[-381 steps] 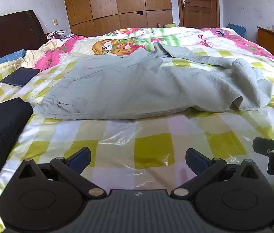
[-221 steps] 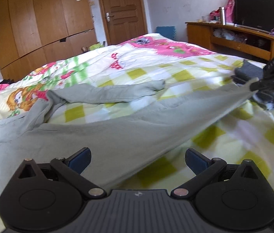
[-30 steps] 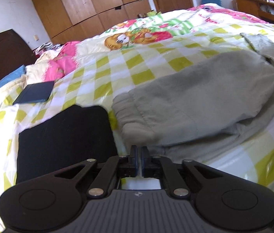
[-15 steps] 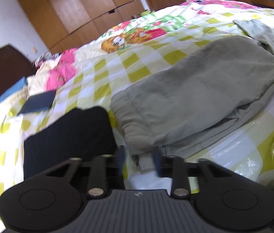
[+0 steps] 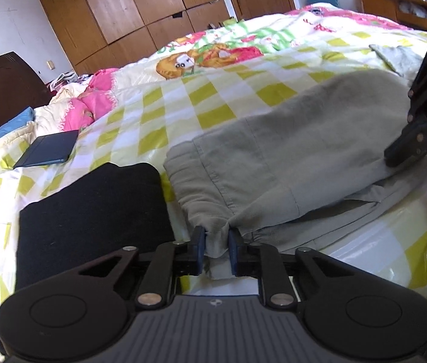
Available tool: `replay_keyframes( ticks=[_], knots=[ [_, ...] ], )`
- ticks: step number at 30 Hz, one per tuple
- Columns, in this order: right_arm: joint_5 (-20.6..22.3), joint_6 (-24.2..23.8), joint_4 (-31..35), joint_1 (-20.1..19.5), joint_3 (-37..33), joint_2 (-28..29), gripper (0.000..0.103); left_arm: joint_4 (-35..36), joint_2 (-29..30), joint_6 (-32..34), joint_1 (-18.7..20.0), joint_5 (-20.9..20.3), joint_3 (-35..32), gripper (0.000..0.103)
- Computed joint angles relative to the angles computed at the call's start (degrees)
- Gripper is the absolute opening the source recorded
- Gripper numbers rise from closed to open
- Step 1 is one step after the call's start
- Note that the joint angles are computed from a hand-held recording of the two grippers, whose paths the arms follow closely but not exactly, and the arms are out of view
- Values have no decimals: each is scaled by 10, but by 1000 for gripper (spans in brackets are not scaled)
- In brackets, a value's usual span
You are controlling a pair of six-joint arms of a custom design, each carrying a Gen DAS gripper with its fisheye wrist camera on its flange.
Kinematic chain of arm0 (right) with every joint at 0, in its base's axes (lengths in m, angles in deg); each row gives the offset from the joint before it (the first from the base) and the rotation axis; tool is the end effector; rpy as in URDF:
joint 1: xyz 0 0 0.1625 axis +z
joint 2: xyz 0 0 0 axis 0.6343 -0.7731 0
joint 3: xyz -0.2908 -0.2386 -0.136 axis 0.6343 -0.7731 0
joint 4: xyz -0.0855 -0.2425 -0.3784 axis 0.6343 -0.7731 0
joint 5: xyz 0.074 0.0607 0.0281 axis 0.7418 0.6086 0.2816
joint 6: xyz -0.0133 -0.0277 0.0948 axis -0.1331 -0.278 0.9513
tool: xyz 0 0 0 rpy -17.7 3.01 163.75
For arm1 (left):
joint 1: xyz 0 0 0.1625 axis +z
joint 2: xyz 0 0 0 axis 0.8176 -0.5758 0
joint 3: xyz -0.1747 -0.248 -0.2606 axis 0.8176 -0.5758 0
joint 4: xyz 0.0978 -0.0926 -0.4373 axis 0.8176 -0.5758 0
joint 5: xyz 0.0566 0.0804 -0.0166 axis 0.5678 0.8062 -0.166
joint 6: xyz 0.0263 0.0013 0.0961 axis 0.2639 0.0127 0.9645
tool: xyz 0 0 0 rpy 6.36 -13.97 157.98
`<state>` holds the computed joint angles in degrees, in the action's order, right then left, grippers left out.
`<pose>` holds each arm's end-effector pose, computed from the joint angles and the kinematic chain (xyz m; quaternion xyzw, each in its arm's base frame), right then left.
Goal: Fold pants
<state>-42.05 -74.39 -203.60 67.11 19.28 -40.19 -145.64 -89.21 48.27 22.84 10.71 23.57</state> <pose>0.3125 -0.7859 0.0011 0.3792 -0.8481 0.1669 0.3302 -0.0043 -0.8247 0.2953 0.5082 0.7685 -0.2295 0.3138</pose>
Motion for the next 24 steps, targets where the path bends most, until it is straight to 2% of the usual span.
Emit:
replay_keyframes(
  ticks=[1, 2, 7, 10, 12, 14, 16, 18, 19, 21, 24],
  knots=[
    [2, -1, -1, 2, 7, -6, 0, -2, -4, -1, 1, 0, 4, 19],
    [7, 8, 4, 3, 16, -14, 0, -4, -9, -4, 1, 1, 8, 16],
    [15, 29, 29, 6, 44, -33, 0, -6, -19, -18, 9, 0, 20, 16],
    [7, 5, 6, 9, 43, -23, 1, -13, -22, -19, 12, -18, 24, 21],
    [5, -7, 6, 10, 33, -15, 4, -4, -21, -11, 12, -19, 21, 37],
    [6, -31, -4, 11, 29, -8, 5, -5, -18, -4, 12, -17, 19, 44],
    [2, -49, -10, 11, 19, 3, 9, -13, -17, 5, 13, -21, 21, 44],
    [-4, -39, 2, 10, 4, 14, 5, -20, -17, 0, 13, -26, 24, 44],
    [-7, -22, 21, 9, -2, 16, 3, -18, -15, -5, 12, -19, 22, 43],
    [10, 16, 59, 7, -2, 9, 1, -3, -8, -5, 9, 15, 15, 24],
    [22, 30, 76, 6, 15, -1, 2, -16, -7, 14, 8, 53, 25, 23]
  ],
)
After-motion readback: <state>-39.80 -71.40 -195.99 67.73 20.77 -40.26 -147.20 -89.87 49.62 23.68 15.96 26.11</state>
